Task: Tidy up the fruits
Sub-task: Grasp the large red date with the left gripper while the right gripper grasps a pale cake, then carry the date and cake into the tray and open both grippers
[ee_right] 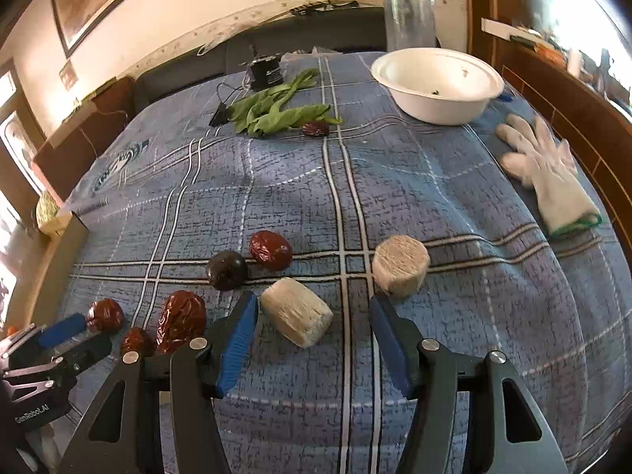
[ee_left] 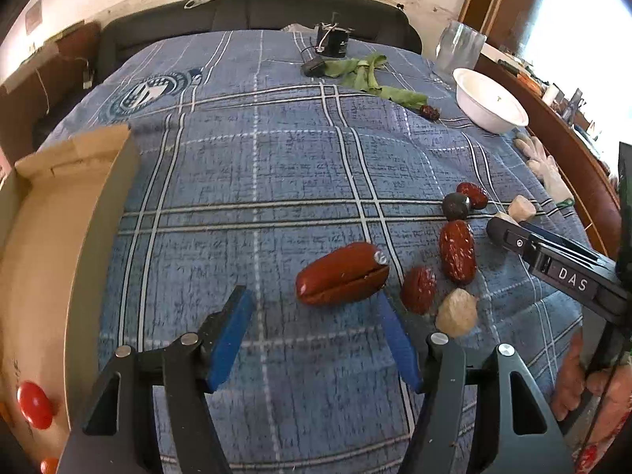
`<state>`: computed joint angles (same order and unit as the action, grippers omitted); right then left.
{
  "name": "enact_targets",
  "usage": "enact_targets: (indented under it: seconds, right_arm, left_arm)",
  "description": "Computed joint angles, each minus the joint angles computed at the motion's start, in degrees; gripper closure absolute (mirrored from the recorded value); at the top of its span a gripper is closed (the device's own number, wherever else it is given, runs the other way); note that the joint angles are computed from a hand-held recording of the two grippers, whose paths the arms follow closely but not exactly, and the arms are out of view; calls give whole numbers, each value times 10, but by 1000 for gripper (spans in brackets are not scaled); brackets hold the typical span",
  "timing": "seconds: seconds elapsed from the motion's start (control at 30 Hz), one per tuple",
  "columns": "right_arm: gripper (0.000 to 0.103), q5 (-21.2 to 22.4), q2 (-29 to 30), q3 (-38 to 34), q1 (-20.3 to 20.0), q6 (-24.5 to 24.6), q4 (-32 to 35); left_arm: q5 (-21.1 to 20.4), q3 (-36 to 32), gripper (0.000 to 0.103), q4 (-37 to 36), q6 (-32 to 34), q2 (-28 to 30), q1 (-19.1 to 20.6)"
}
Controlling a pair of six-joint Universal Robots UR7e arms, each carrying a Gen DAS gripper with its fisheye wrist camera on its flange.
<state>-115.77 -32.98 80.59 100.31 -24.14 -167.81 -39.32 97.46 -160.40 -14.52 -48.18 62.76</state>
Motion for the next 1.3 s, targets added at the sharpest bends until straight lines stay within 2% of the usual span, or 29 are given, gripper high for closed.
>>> enact_targets:
  seconds: [0.1,0.2,0.27,0.3,0.33,0.6,0.83,1.03,1.3]
  right_arm:
    - [40,-5,6,-4,1,-10,-8]
    - [45,-13,8,-2,2,-23,-20]
    - [55,-6,6,1,2,-24,-18]
    - [60,-5,5,1,2,-24,-17]
    - [64,-8,5,2,3,-25,-17]
    - [64,4,-17,29,6,-9,-14]
    - [64,31,-49,64,21,7,-6]
    - [64,59,-56,82,46,13,13]
    - [63,100,-32,82,96,-6,40]
  left_arm:
    - [-1,-12,38,-6,16,9,1]
    - [6,-13,39,-24,40,19,-1]
    - [24,-12,53,-37,61,27,-5]
    - [38,-12,57,-40,70,30,-8]
    - [42,-10,57,-40,74,31,-9]
    - [1,29,57,-46,41,-6,-15]
    - [-5,88,57,-84,10,-62,-31]
    - [32,148,57,-105,-17,-124,-41]
    - [85,210,57,-80,-82,-221,-21]
